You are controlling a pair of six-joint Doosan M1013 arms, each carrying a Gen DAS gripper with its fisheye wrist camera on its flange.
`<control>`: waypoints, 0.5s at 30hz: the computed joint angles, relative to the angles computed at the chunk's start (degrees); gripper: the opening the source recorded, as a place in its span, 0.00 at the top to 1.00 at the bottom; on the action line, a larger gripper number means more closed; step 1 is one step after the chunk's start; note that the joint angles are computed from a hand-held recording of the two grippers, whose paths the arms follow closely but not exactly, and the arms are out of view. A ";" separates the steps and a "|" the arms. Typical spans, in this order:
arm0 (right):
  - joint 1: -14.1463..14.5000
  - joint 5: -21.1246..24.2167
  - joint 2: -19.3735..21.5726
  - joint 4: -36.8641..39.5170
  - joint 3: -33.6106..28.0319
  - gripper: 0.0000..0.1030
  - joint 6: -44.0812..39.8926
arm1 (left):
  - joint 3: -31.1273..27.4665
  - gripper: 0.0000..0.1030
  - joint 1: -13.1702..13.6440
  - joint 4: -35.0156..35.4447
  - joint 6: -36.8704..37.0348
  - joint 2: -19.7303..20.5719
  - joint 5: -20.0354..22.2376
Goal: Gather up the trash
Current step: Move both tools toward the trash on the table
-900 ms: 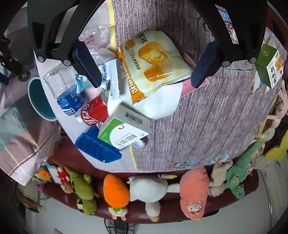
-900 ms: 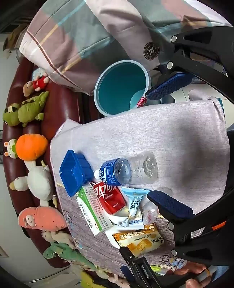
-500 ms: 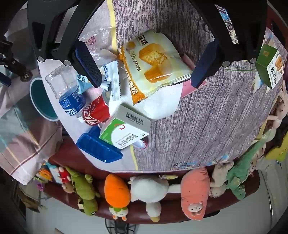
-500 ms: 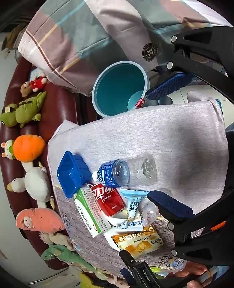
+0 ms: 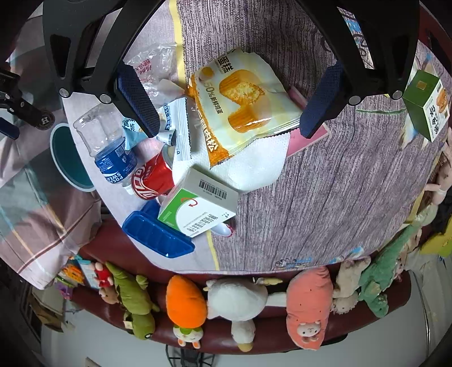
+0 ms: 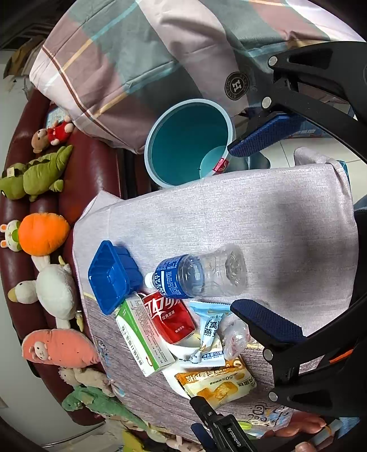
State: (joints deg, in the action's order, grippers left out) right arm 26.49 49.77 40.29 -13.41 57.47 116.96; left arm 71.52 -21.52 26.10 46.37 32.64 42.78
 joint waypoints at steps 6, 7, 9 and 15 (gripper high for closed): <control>-0.20 1.13 0.59 0.36 -1.17 0.06 -0.49 | 0.16 0.04 0.37 -1.21 1.44 0.19 -0.70; -0.25 1.17 0.63 0.61 -1.27 0.06 -0.74 | 0.22 0.04 0.46 -1.60 1.80 0.18 -0.86; -0.29 1.00 0.69 0.83 -1.37 0.06 -1.06 | 0.29 0.04 0.58 -2.03 2.06 0.17 -1.05; -0.16 1.60 1.08 -0.11 -2.05 0.06 -0.85 | 0.26 0.04 0.78 -2.79 2.74 0.39 -1.26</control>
